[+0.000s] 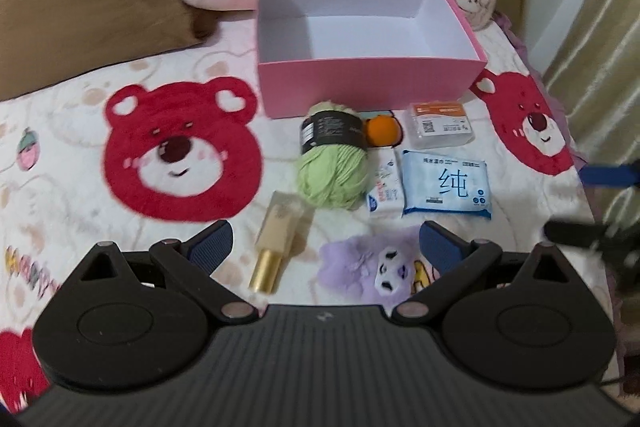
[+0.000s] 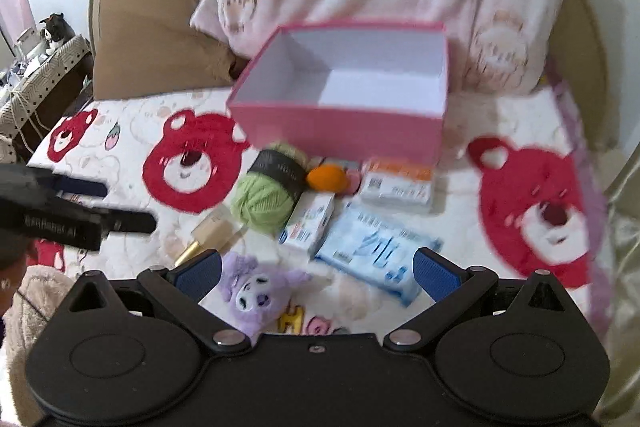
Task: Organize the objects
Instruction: 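Move the left tool down and close it on the purple plush toy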
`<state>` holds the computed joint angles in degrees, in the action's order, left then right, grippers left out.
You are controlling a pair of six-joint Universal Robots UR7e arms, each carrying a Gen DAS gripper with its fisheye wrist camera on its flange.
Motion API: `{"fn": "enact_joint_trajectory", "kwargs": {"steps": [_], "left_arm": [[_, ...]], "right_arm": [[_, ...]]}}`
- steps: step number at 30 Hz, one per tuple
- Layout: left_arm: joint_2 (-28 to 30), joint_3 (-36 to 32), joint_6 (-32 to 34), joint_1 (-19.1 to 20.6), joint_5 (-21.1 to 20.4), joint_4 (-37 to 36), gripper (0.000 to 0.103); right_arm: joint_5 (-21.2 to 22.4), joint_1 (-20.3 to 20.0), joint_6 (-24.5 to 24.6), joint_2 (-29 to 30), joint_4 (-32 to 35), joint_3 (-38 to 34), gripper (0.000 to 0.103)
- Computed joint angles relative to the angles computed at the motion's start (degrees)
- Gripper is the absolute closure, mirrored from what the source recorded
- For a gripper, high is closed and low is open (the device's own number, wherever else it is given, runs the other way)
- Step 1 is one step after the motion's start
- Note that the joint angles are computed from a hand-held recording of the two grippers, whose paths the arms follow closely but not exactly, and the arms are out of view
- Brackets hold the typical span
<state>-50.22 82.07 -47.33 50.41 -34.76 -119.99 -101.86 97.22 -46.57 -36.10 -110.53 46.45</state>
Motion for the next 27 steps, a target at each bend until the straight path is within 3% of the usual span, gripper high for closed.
{"fn": "enact_joint_trajectory", "kwargs": {"steps": [4, 8, 14, 18, 20, 24, 27], "left_arm": [[1.96, -2.25, 5.33, 2.69, -3.80, -3.32, 0.003], [3.42, -2.35, 8.22, 4.81, -6.86, -6.42, 0.004], [4.72, -0.26, 10.06, 6.79, -9.48, -10.83, 0.009], [5.23, 1.07, 11.32, 8.24, -12.63, -13.61, 0.012], [5.64, 1.50, 11.01, 8.97, -13.82, -14.06, 0.016], [6.92, 1.62, 11.89, 8.98, -11.88, -13.61, 0.023], [6.78, 2.46, 12.08, 9.59, -13.91, -16.80, 0.028]], "right_arm": [[-1.37, -0.26, 2.91, 2.86, 5.00, -2.79, 0.000], [-1.25, -0.42, 1.45, 3.01, 6.21, -0.57, 0.000], [-2.95, -0.69, -1.38, 3.04, 0.82, 6.01, 0.000], [-0.69, -1.79, -2.25, 3.12, 2.75, 8.05, 0.001], [-0.97, -2.07, -4.71, 2.33, 0.49, 11.07, 0.002], [-0.92, -2.50, -7.78, 1.53, -4.15, 14.97, 0.005], [-1.43, -2.55, -9.86, 1.12, -9.17, 17.69, 0.010]]}}
